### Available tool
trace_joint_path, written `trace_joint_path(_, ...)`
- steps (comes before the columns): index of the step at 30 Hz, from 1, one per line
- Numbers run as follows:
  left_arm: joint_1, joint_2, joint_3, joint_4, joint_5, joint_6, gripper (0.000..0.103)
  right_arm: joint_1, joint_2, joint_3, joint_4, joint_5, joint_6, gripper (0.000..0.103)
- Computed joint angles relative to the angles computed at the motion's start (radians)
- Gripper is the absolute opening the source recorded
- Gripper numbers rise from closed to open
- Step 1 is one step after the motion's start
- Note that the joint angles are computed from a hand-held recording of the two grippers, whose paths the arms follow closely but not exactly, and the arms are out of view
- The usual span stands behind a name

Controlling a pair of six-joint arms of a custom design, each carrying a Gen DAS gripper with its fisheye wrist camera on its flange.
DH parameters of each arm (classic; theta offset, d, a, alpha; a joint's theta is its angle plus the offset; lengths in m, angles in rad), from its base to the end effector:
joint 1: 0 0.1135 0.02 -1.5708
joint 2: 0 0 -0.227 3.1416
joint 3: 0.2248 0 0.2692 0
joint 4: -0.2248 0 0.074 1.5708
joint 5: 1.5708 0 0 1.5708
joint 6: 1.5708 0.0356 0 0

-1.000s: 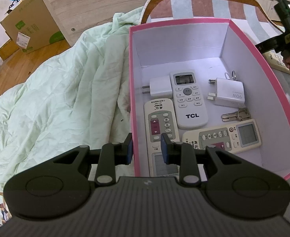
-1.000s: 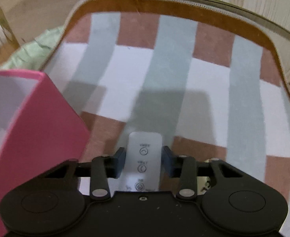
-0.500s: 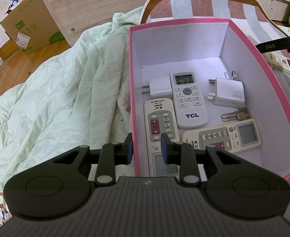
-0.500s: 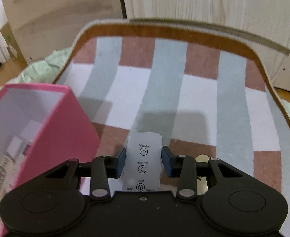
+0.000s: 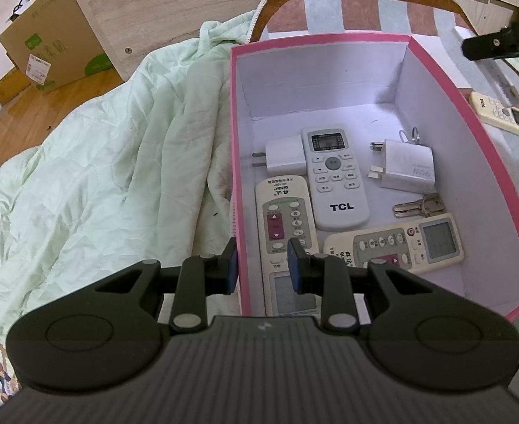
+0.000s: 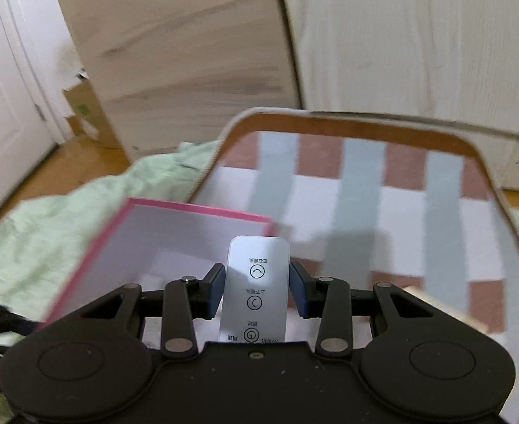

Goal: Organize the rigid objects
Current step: 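Carry the small white remote into the pink box and release it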

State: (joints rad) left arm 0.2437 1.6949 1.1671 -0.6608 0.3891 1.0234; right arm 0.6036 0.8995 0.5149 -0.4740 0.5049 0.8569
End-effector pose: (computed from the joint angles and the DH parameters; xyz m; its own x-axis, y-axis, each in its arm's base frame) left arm 0.3380 0.0701 0.1592 -0.5420 0.6793 -0.4947 0.7241 0.6763 0.1353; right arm 0.1854 0.1069 0.1688 -0.5868 0.3989 -0.7046 0.3161 0.9140 0.2542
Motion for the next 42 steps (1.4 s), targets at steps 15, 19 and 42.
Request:
trace_joint_path(15,0.005,0.022,0.04,-0.042,0.008,-0.004,0.026,-0.074,0.625,0.53,-0.099,-0.282,-0.495,0.044)
trace_joint_path(19,0.007,0.026,0.042,-0.041,0.013,0.002,0.026,-0.103,0.76,0.687,-0.212,-0.3,-0.745,0.044)
trace_joint_path(42,-0.005,0.0,-0.014,0.019,-0.014,0.005,0.027,-0.18,0.903,0.615,-0.005,-0.336,-0.987,0.055)
